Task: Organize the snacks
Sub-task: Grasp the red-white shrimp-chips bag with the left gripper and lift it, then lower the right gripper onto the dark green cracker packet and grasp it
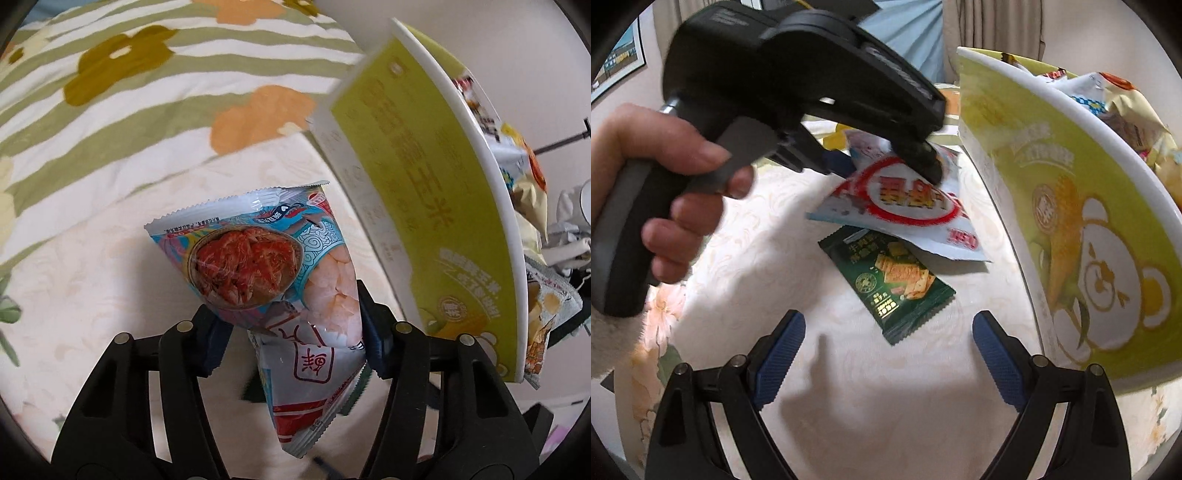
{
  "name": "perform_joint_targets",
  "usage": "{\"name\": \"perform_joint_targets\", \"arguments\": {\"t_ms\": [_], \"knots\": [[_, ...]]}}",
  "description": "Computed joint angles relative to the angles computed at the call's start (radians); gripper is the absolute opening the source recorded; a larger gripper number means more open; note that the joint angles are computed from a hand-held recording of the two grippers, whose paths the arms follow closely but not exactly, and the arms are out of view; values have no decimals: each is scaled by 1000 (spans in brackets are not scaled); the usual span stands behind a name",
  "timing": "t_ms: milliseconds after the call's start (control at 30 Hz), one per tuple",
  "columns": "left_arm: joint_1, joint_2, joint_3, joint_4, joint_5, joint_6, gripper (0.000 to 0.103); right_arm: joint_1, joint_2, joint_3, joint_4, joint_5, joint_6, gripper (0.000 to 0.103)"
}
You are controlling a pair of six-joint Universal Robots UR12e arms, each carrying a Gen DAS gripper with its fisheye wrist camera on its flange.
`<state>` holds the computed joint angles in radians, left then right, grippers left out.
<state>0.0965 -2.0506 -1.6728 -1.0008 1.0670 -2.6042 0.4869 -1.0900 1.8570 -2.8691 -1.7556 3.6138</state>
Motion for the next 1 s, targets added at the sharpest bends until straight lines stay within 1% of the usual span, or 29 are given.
{"name": "perform_joint_targets", "arguments": {"t_ms": [100, 200, 333, 400, 433, 567, 767, 800, 900, 933, 1000], "knots": [[17, 0, 1, 3, 8, -3, 56, -3, 11, -17, 14, -2, -24, 90], [37, 4, -1, -7, 17, 13, 56, 1, 26, -36, 29, -11, -63, 90], [63, 14, -12, 15, 45, 8, 56, -1, 38, -57, 47, -18, -137, 90], [74, 18, -16, 24, 54, 2, 56, -1, 42, -65, 52, -15, -188, 90], [80, 20, -19, 28, 62, 3, 56, -10, 38, -63, 55, -5, -213, 90], [97, 24, -22, 20, 80, 19, 56, -19, 44, -82, 81, 23, -341, 90], [116, 51, -47, -1, 124, 85, 56, -36, 46, -108, 133, 94, -498, 90], [119, 55, -50, -11, 128, 96, 56, -42, 47, -113, 148, 117, -523, 90], [125, 62, -57, -39, 132, 124, 56, -48, 52, -119, 167, 153, -570, 89], [127, 65, -59, -46, 133, 133, 56, -51, 49, -118, 176, 160, -594, 87], [130, 70, -64, -61, 137, 148, 56, -48, 57, -127, 183, 155, -628, 86]]}}
